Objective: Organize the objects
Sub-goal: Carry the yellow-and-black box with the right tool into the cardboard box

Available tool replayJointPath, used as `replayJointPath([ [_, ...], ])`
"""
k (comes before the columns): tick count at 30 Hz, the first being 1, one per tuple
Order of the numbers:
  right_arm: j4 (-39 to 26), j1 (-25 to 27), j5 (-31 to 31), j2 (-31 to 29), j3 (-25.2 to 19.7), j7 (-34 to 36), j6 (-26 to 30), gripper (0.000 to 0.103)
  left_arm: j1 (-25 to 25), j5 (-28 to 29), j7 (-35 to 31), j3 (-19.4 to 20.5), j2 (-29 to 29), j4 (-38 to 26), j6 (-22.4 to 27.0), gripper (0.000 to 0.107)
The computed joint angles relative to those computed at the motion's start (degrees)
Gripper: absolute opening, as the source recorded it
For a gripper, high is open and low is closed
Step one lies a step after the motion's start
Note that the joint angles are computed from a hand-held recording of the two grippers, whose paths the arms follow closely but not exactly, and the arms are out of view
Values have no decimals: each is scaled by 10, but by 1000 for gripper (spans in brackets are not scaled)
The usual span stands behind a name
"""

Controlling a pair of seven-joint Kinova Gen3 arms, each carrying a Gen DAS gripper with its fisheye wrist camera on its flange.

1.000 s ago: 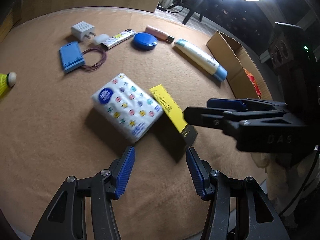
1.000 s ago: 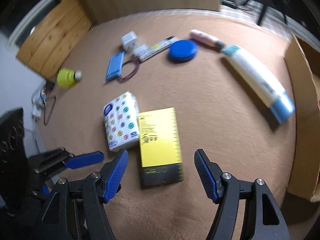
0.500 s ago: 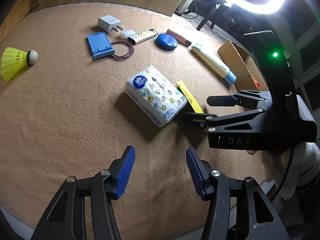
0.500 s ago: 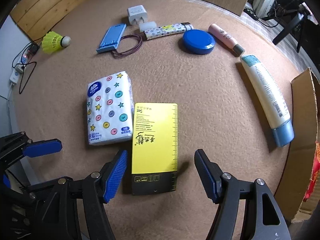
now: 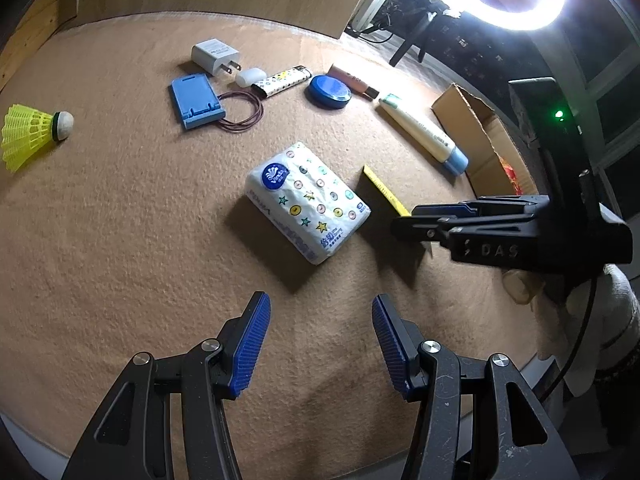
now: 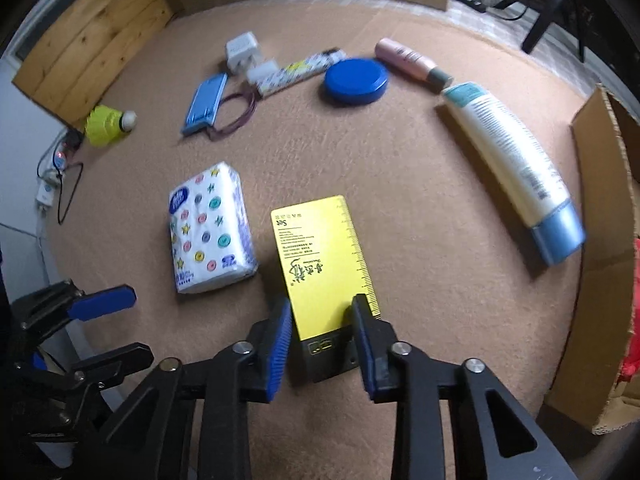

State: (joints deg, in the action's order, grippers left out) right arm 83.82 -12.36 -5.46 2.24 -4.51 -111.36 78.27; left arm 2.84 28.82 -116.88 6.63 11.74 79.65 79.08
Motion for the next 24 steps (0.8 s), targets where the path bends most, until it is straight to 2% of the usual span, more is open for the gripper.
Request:
replayJointPath([
  [5,-12,6,25,-12,5,2,10,21,3,2,2,1,-2,0,-1,57],
  [8,-13,14,28,-2,11,9,9,12,5,1,4,2,-3,-1,0,57],
  [10,-11,14,25,-4,9,5,10,10,6,1,5,2,-2,-2,0,57],
  [17,4,2,30,4,1,1,-23,1,15,-13,22,4,7,-12,-9,57],
  [21,7,-3,50,-5,0,-21,-31,1,21,-23,33,6,12,-22,-15,57],
  [24,10,7,40,-23,7,-27,-40,1,25,-28,39,8,16,-29,-17,57],
])
